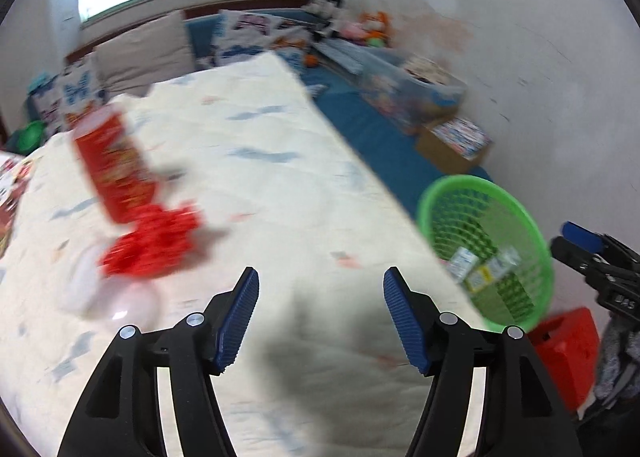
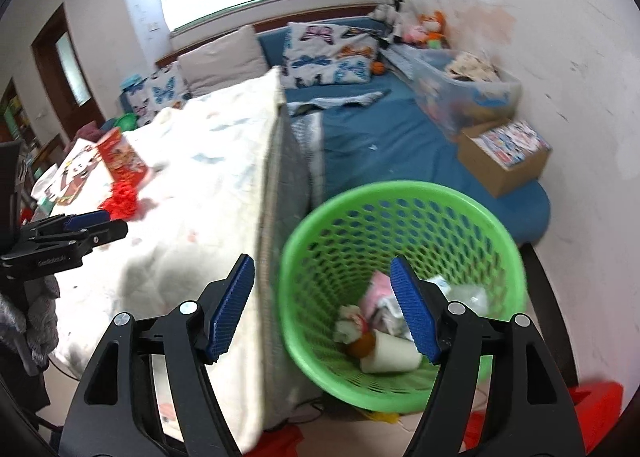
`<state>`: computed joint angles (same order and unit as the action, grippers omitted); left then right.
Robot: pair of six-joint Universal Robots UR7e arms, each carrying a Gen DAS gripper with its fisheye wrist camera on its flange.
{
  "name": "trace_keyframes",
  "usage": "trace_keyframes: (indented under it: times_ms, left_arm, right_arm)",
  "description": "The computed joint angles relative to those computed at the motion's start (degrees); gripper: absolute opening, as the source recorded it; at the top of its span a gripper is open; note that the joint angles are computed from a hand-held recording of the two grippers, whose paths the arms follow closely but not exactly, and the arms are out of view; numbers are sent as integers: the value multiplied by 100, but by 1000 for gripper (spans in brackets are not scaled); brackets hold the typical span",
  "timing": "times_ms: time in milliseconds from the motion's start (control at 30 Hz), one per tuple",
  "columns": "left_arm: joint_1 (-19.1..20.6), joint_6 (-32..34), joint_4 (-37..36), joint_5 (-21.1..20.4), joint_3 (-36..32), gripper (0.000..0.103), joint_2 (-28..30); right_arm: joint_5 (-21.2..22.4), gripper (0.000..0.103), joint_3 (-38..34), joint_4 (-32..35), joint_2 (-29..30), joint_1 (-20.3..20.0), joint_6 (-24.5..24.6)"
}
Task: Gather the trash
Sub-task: 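Move both grippers back over the table toward the remaining items, then grasp the clear plastic dome cup with the left gripper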
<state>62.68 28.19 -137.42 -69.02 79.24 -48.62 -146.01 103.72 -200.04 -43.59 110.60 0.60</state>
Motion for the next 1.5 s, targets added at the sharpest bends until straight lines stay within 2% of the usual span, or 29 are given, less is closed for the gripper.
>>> trace_keyframes:
  times_ms: [67,267,533,1200,1267,1333,1500]
  left_arm:
    - [77,36,-224,184,-19,69,-30]
    - [354,59,-551,649,-353,70,29]
    - [633,-51,-510,920,-723,70,260]
    - [820,-168,-259,821,-1293,70,725]
    - [820,-149,-238,829,-1322,67,752]
    - [839,-134,-176,738,-1353,57,757]
    - [835,-18,-292,627,-1202,56,644]
  right_arm:
    - [86,71,-224,135,122,27,-105]
    - [370,71,-718,428,394,64,-367]
    - [708,72,-1296,854,750,100,-546]
    - [1233,72,-2292,1767,1318,34,-621]
    - [1270,72,-2348,1818,1349,20,-636]
    - [1314,72,-2404,1868,1385,11,-640]
    - [1430,72,-2548,1980,1453,-12,-618]
